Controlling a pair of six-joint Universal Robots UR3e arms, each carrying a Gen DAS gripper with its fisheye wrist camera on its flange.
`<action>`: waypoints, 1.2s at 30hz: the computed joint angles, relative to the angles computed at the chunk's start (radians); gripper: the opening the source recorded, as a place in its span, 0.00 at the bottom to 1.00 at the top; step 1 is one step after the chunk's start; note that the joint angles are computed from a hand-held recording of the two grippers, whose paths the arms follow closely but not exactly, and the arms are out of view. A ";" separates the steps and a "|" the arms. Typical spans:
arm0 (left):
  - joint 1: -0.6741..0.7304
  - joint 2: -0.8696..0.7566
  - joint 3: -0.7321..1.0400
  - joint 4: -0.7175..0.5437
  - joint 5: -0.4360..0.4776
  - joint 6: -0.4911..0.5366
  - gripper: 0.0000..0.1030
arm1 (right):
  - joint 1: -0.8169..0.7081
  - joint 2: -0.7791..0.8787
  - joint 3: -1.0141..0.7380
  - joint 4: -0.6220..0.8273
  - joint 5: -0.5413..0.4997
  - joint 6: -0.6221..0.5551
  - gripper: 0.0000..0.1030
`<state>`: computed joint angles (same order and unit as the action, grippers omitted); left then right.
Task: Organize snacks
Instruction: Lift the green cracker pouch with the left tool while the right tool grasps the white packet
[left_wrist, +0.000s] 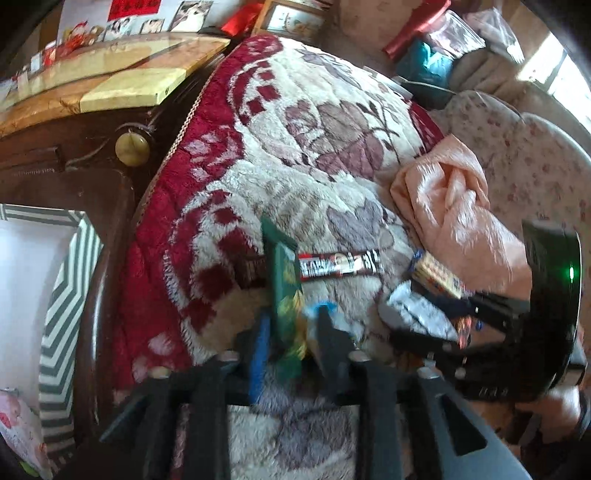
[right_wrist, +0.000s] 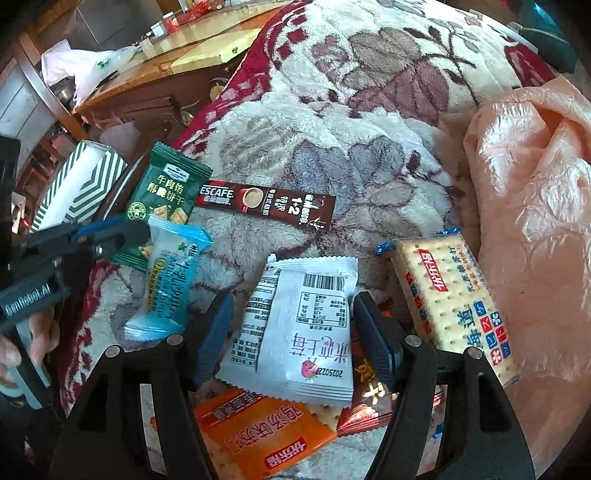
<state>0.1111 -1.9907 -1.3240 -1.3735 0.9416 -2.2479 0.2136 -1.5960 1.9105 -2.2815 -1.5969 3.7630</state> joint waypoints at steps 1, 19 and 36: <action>-0.007 -0.025 0.034 -0.022 -0.002 -0.024 0.58 | 0.001 0.003 -0.005 0.006 -0.004 -0.002 0.66; -0.209 -0.091 0.035 0.242 0.328 -0.172 0.64 | 0.022 0.020 0.000 -0.015 -0.017 -0.018 0.66; -0.110 -0.049 0.010 0.261 0.250 -0.228 0.45 | 0.059 -0.001 -0.006 -0.033 -0.073 -0.062 0.49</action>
<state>0.0015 -2.0395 -1.3141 -1.1126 1.1917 -2.4761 0.2722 -1.5967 1.9044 -2.3147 -1.6703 3.7006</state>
